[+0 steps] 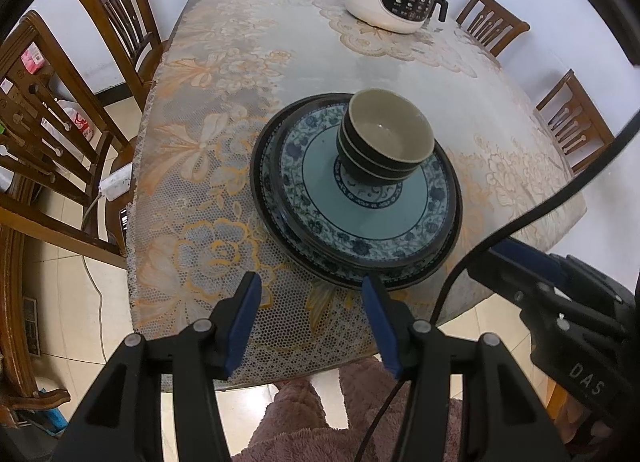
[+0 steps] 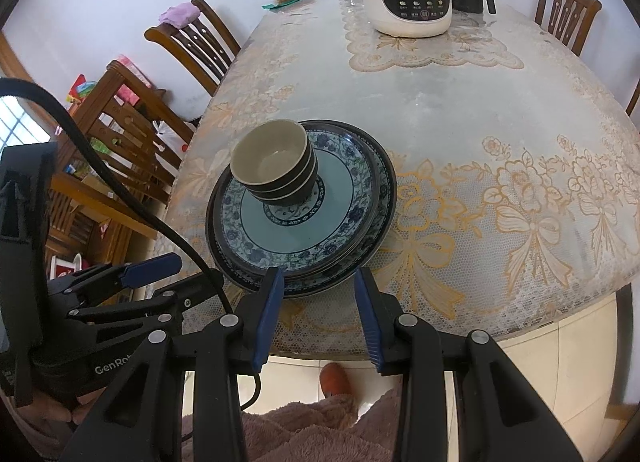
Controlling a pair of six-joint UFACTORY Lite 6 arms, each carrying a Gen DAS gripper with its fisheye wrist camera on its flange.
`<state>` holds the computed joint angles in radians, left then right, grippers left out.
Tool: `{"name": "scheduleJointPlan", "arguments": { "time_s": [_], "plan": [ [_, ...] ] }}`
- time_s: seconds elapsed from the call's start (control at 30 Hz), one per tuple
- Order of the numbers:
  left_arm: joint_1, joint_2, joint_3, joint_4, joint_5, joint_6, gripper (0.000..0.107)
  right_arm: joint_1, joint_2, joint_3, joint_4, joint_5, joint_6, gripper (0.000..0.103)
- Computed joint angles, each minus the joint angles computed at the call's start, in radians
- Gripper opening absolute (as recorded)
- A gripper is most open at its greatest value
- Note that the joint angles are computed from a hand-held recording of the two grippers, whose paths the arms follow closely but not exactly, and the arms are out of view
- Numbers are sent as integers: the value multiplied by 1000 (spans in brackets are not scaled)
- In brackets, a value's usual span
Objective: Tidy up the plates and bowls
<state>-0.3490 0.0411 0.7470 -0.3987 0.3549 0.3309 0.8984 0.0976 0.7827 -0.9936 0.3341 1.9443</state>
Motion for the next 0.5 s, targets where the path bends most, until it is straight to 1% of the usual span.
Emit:
{"name": "scheduleJointPlan", "arguments": {
  "time_s": [0.5],
  "plan": [
    [0,0,0,2,2,-4,55,-1,0,0,1,-1,-1,38]
  ]
}}
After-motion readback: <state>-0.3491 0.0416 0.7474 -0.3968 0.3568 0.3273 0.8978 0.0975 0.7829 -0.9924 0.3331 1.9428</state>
